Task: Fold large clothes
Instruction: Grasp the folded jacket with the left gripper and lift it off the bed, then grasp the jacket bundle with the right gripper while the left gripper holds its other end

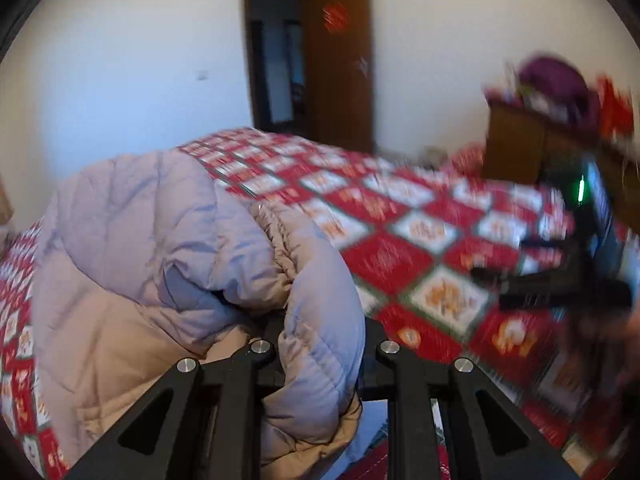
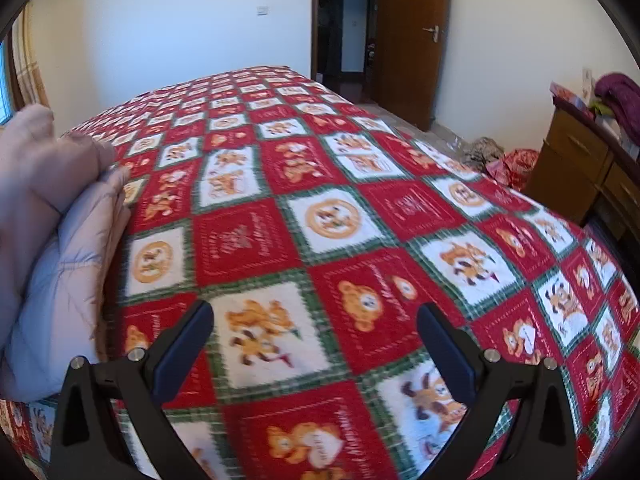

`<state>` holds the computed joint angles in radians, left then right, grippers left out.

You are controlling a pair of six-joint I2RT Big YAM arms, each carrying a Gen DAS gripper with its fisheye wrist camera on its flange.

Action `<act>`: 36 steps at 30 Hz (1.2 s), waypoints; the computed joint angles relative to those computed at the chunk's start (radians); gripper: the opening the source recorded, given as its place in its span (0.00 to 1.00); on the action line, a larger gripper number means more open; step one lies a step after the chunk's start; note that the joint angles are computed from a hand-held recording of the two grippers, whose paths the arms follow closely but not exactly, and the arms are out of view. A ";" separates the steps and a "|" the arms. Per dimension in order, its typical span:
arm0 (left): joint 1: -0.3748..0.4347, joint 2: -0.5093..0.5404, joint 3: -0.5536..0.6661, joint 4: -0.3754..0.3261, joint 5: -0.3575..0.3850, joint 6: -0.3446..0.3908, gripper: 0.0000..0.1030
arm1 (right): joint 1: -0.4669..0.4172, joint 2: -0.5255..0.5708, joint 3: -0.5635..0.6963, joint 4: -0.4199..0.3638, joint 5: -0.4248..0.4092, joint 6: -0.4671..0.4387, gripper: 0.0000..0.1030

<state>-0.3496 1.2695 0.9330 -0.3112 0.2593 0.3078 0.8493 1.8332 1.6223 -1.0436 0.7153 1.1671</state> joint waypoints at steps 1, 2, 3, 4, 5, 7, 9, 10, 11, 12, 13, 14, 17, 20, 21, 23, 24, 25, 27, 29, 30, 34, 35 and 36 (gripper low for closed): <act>-0.026 0.001 -0.015 0.017 -0.040 0.021 0.20 | -0.005 -0.008 -0.021 0.014 -0.006 0.003 1.00; -0.045 -0.003 -0.031 0.038 -0.077 0.038 0.21 | -0.011 -0.014 -0.039 0.031 -0.011 0.002 1.00; -0.059 -0.009 -0.043 0.055 -0.111 0.053 0.23 | -0.014 -0.019 -0.053 0.047 -0.016 0.003 1.00; -0.070 -0.014 -0.041 0.051 -0.138 0.065 0.30 | -0.017 -0.022 -0.064 0.058 -0.022 0.004 1.00; -0.082 -0.022 -0.044 0.045 -0.159 0.073 0.40 | -0.019 -0.022 -0.068 0.062 -0.027 0.006 1.00; -0.102 -0.055 -0.051 0.042 -0.189 0.093 0.56 | -0.022 -0.016 -0.068 0.072 -0.033 -0.003 1.00; -0.113 -0.122 -0.078 0.075 -0.217 0.106 0.69 | -0.024 -0.009 -0.059 0.069 -0.032 -0.011 1.00; -0.106 -0.146 -0.081 0.071 -0.204 0.103 0.79 | -0.024 -0.007 -0.054 0.065 -0.029 -0.013 1.00; -0.091 -0.175 -0.081 0.055 -0.182 0.085 0.80 | -0.023 -0.004 -0.045 0.056 -0.024 -0.011 1.00; -0.062 -0.200 -0.074 0.025 -0.136 0.058 0.80 | -0.023 -0.001 -0.038 0.051 -0.021 -0.012 1.00; -0.039 -0.210 -0.068 0.008 -0.103 0.041 0.80 | -0.025 0.002 -0.028 0.043 -0.019 -0.016 1.00; -0.002 -0.219 -0.057 -0.014 -0.058 0.015 0.80 | -0.026 0.007 -0.015 0.034 -0.018 -0.019 1.00; 0.105 -0.243 -0.036 -0.046 0.083 -0.041 0.85 | -0.029 0.026 0.048 0.000 -0.014 -0.040 0.96; 0.159 -0.230 -0.007 -0.070 0.204 -0.078 0.88 | -0.030 0.067 0.146 -0.040 0.000 -0.085 0.95; 0.155 -0.224 0.005 -0.084 0.217 -0.076 0.88 | -0.031 0.081 0.173 -0.051 0.007 -0.086 0.95; 0.143 -0.246 -0.004 -0.037 0.156 -0.088 0.88 | -0.034 0.104 0.218 -0.068 0.020 -0.075 0.95; 0.141 -0.253 -0.010 -0.003 0.110 -0.090 0.88 | -0.034 0.114 0.240 -0.083 0.025 -0.064 0.95; 0.149 -0.254 -0.010 0.026 0.054 -0.095 0.88 | -0.033 0.117 0.252 -0.088 0.028 -0.058 0.95; 0.207 -0.230 0.005 0.067 -0.009 -0.121 0.88 | -0.027 0.125 0.282 -0.098 0.032 -0.065 0.94; 0.273 -0.174 0.033 0.096 -0.080 -0.146 0.88 | -0.023 0.140 0.324 -0.120 0.044 -0.083 0.93; 0.297 -0.144 0.047 0.110 -0.118 -0.152 0.88 | -0.022 0.151 0.350 -0.129 0.049 -0.095 0.91; 0.402 0.074 0.181 0.098 -0.241 -0.217 0.89 | -0.031 0.211 0.459 -0.164 0.040 -0.125 0.84; 0.416 0.124 0.214 0.083 -0.249 -0.234 0.89 | -0.032 0.226 0.488 -0.173 0.036 -0.129 0.81; 0.420 0.164 0.237 0.078 -0.254 -0.251 0.89 | -0.032 0.239 0.515 -0.175 0.031 -0.138 0.79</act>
<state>0.0701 1.4333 1.1700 -0.2334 0.0053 0.0571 0.8174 2.0720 2.1372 -1.2184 0.7466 1.0295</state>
